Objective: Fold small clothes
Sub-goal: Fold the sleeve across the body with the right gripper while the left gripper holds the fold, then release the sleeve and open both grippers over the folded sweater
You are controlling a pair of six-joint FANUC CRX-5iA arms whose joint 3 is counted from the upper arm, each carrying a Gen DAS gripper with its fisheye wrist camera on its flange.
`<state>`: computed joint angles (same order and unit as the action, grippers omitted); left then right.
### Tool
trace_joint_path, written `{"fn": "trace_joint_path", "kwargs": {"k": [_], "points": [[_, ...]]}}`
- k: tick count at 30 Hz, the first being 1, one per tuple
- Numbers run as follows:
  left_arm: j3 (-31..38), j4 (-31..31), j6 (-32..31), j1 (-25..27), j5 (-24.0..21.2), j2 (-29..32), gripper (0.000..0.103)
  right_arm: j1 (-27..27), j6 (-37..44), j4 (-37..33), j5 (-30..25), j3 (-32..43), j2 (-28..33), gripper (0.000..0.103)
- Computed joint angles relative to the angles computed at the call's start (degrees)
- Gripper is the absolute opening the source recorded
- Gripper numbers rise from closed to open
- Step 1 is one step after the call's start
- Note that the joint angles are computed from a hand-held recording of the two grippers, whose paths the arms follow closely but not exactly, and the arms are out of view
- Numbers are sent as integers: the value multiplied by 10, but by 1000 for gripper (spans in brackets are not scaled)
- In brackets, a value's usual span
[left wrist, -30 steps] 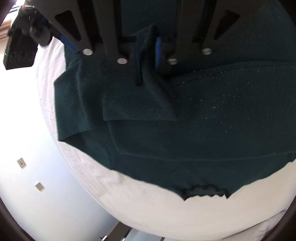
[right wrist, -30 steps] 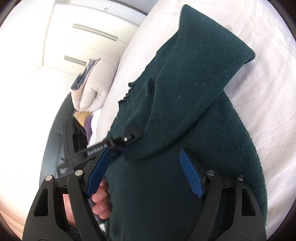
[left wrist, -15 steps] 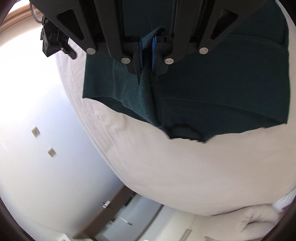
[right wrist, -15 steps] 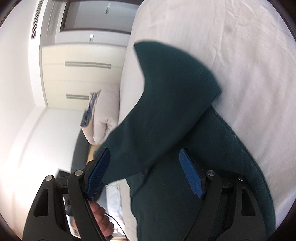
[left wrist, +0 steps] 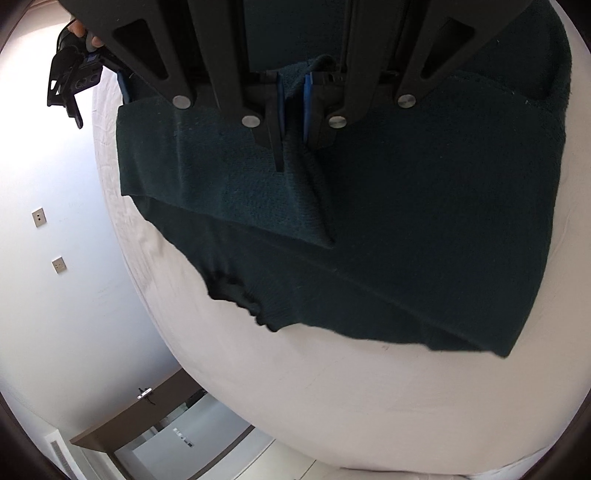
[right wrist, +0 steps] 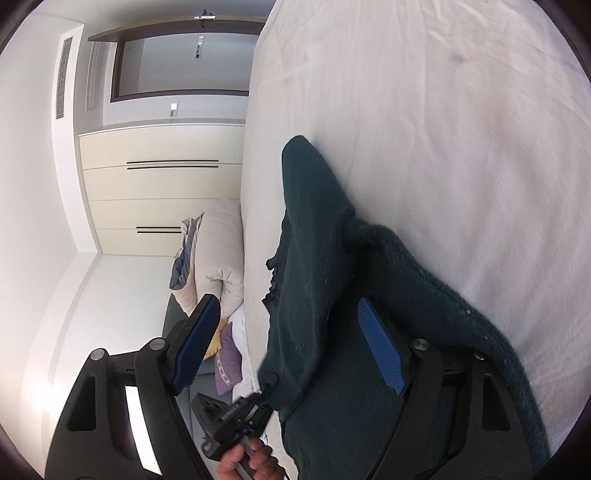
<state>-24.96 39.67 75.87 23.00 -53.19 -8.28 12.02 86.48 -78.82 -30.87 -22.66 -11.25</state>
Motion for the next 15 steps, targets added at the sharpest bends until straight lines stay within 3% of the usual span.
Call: {"fn": "trace_joint_path", "kwargs": {"k": [7,10,15], "points": [[-3,27,-22,22,2,7,6,-10,-4,-15,-24,29,30,77],[-7,33,-25,22,4,6,6,-27,6,-55,-63,35,50,77],[-6,34,-16,18,3,12,6,-47,26,-106,-67,26,56,77]]}}
